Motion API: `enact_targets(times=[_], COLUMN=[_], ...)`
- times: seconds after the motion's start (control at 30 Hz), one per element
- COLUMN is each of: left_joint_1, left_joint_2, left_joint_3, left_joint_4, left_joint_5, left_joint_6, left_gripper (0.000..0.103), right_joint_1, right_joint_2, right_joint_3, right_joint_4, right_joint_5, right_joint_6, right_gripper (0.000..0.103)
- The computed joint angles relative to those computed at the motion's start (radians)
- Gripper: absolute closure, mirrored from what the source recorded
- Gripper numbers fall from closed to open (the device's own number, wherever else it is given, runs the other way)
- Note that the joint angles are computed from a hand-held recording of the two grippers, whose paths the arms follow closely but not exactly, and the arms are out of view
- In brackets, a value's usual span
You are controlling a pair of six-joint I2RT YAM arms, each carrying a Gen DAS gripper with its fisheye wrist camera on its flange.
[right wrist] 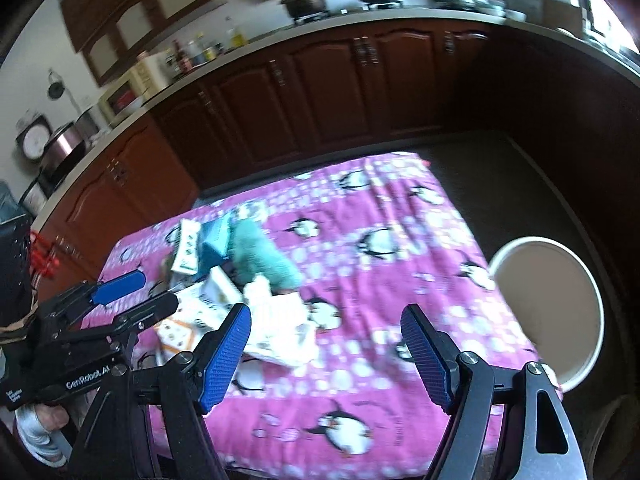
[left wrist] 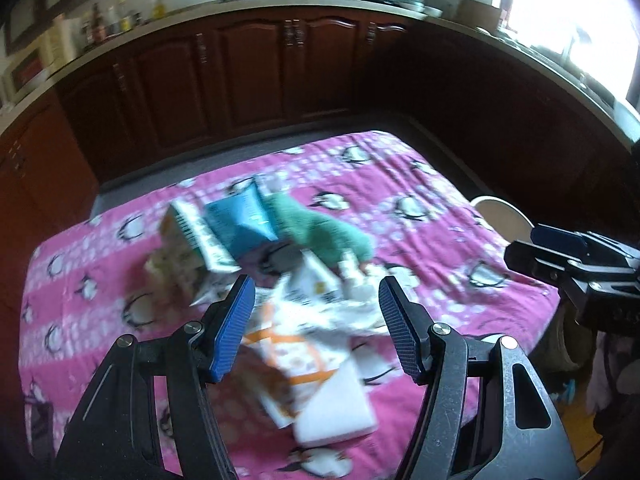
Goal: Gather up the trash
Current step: 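Move both open tools back over the trash pile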
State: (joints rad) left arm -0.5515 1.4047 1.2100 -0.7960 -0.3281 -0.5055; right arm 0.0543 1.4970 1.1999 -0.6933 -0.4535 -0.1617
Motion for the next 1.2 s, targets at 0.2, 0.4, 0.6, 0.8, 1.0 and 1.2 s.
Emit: enact_targets(times=[0.2,0.4,0.6,0.8,1.0,1.2], left_joint_1=[0.106,0.276,0.441,0.53,0.64,0.689], left_joint_2=[-0.139,-0.267,-0.324,-0.313,-0.209,-0.104], left_joint_3=[-0.114,-0.205,-0.255,-0.283,-0.335,-0.339], left_joint_4=[-0.014,-0.034,-0.022,0.001,0.126,0.201], left_joint_5=[0.038,0.09,0.17,0.209,0.318,0.415], left_joint_6=[-0.024,0.005,0.066,0.115,0.163,0.208], left_gripper=[0.04,0.04,0.04,0.039,0.039,0.039], right_joint_1=[0.088,0.141,0.17,0.177,0.172,0.155], right_joint_2=[-0.005,0.018,0.053,0.08,0.113,0.192], right_joint_3=[-0.005,-0.001,0.013,0.021,0.014,0.048], right_joint_4=[0.02,0.056,0.063,0.058,0.065,0.035], right_joint_5=[0.031,0.053,0.059,0.065,0.064,0.044], right_joint_6=[0.016,0.032,0.041,0.039,0.024,-0.008], right_gripper=[0.028,0.028,0.028,0.028,0.028,0.028])
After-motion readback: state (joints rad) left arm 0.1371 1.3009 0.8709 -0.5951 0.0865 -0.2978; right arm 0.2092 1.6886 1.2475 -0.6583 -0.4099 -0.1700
